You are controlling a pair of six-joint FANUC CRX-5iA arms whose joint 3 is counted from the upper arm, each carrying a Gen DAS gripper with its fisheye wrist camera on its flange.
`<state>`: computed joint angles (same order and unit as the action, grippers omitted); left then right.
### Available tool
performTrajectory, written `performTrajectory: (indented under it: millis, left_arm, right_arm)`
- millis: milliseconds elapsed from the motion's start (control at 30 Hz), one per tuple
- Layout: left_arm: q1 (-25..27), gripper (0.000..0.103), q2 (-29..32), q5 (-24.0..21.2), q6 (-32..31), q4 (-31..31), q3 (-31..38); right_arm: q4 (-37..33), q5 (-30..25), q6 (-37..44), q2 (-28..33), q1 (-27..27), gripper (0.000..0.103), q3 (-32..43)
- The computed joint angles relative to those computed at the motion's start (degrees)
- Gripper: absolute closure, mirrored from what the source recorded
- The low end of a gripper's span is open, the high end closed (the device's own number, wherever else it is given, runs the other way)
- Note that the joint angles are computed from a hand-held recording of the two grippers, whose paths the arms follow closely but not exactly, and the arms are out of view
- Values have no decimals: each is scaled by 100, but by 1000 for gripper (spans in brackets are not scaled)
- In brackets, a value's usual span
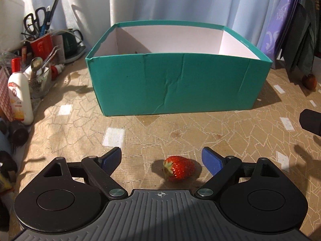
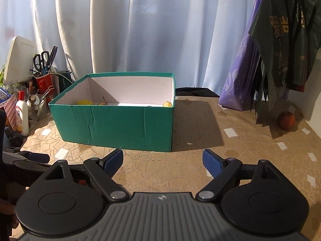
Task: Organize fruits
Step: 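Move the left tool to the strawberry and close on it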
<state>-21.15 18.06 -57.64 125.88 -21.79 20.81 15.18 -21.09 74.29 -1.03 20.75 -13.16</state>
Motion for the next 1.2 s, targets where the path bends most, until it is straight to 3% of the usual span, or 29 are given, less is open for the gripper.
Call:
performTrajectory:
  millis: [667,833,1067,1200]
  left_arm:
    - [78,35,393,-201,-132,459,210]
    - [153,59,310,-26,-195,652,77]
    - [153,60,141,79,-135,618,-14]
    - [130,60,-65,177,-49,452,-24]
  right_arm:
    - [-200,-235,180,83,-30,16,134]
    - [-114,-269,98,74,-41,16,105]
    - [-192,-425,198,57,-37,16,124]
    - [-856,-887,932,115,-54,16,367]
